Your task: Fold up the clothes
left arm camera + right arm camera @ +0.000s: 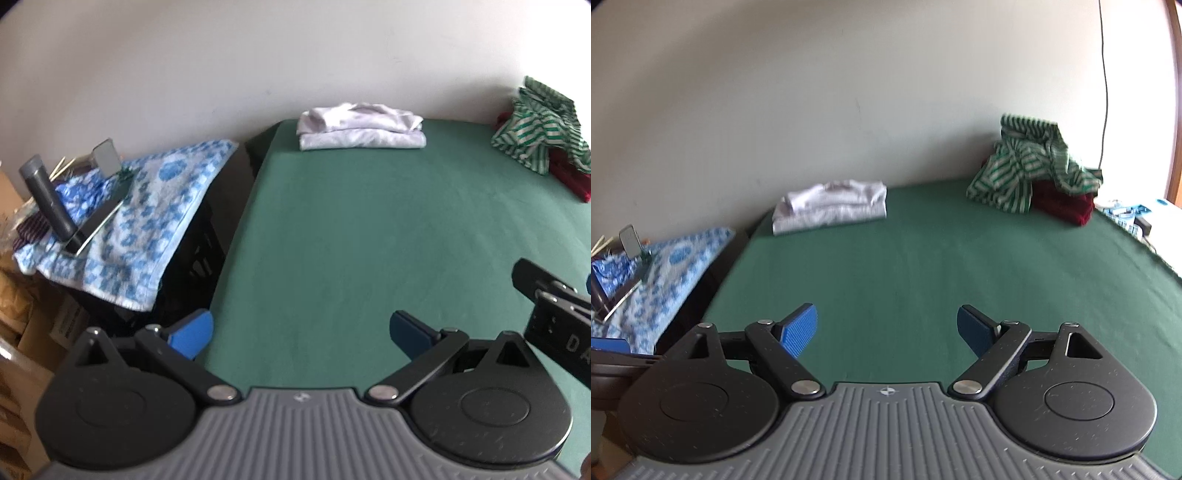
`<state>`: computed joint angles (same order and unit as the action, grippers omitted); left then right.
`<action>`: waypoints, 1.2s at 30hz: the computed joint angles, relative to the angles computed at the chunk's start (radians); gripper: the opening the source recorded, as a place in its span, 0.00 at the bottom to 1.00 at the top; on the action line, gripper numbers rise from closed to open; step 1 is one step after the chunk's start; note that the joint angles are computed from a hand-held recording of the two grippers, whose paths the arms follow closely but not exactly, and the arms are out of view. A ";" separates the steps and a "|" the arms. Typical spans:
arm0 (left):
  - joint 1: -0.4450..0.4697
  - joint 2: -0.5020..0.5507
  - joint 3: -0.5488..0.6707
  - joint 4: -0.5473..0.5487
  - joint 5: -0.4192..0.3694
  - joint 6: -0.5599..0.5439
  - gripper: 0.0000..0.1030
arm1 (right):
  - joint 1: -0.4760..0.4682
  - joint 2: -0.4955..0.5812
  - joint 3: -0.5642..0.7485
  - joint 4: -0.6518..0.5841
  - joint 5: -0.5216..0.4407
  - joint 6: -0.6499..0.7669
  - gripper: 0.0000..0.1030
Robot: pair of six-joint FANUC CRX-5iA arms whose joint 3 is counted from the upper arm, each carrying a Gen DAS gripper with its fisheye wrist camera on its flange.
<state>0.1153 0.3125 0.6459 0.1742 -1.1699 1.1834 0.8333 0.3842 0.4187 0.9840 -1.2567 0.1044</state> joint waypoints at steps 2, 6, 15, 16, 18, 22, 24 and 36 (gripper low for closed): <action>0.006 0.008 0.008 0.008 -0.005 0.016 0.99 | 0.001 0.011 0.012 -0.001 -0.004 0.019 0.83; 0.011 0.049 0.072 0.005 -0.057 0.058 0.99 | -0.007 0.019 0.024 -0.005 0.013 0.057 0.83; -0.013 0.105 0.164 -0.037 -0.102 0.130 0.99 | -0.040 -0.019 -0.025 -0.022 0.087 0.040 0.90; -0.017 0.108 0.170 -0.041 -0.102 0.132 0.99 | -0.043 -0.019 -0.024 -0.024 0.085 0.041 0.90; -0.025 0.115 0.179 -0.042 -0.108 0.128 0.99 | -0.048 -0.016 -0.017 -0.034 0.079 0.054 0.90; -0.042 0.129 0.198 -0.039 -0.122 0.114 0.99 | -0.055 -0.012 -0.001 -0.053 0.051 0.062 0.90; -0.051 0.132 0.204 -0.043 -0.126 0.113 0.99 | -0.058 -0.015 -0.001 -0.060 0.040 0.057 0.90; -0.093 0.136 0.228 -0.128 -0.138 0.136 0.99 | -0.069 -0.052 -0.049 -0.074 0.065 0.043 0.90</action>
<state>0.0223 0.4489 0.8742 0.0466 -1.3083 1.3191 0.7641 0.3321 0.3699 0.9101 -1.1917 0.1471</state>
